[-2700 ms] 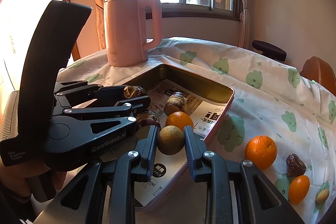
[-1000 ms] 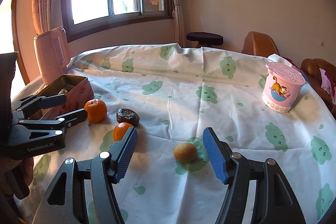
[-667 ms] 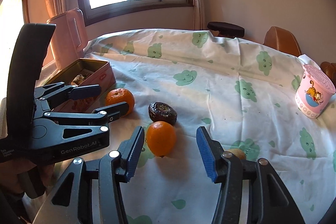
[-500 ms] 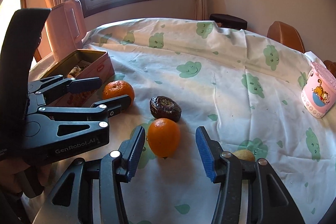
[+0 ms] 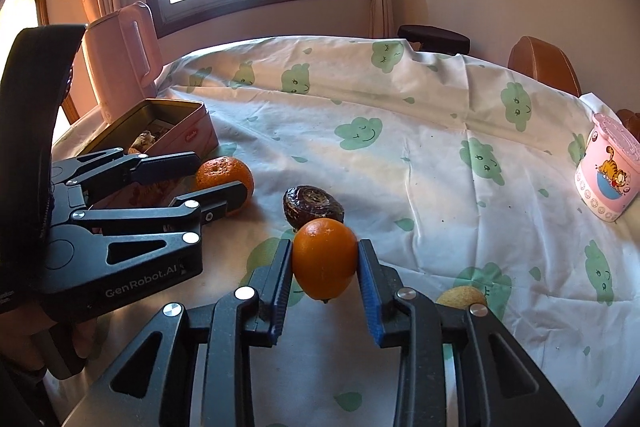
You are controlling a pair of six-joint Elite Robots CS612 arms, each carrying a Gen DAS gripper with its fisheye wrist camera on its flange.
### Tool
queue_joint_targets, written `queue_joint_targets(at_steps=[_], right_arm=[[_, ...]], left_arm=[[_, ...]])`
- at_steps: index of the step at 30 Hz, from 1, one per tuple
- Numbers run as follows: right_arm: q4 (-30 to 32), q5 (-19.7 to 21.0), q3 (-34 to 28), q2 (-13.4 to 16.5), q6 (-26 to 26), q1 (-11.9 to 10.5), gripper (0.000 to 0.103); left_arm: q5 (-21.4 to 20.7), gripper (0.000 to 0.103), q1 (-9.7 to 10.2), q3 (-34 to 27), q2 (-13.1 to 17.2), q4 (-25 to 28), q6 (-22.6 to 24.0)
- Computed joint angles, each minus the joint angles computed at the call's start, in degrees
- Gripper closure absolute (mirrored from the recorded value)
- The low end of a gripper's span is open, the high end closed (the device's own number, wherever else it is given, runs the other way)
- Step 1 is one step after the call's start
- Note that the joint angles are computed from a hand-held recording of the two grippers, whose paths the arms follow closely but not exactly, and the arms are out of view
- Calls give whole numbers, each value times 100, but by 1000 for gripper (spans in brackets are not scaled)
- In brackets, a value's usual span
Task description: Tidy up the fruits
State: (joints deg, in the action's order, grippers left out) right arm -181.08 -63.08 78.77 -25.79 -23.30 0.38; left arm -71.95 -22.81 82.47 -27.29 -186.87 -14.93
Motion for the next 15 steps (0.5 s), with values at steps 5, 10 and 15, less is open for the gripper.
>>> queue_joint_targets(at_steps=[5,10,15], right_arm=[[-93,-27,21,-6,-15,4,69],[10,-7,-12,2,-25,1,69],[-142,15,27,-1,42,-14,69]], left_arm=[[-16,55,-16,-11,-3,64,70],[-85,52,-5,-61,11,209,80],[-298,56,37,1,-3,60,-26]])
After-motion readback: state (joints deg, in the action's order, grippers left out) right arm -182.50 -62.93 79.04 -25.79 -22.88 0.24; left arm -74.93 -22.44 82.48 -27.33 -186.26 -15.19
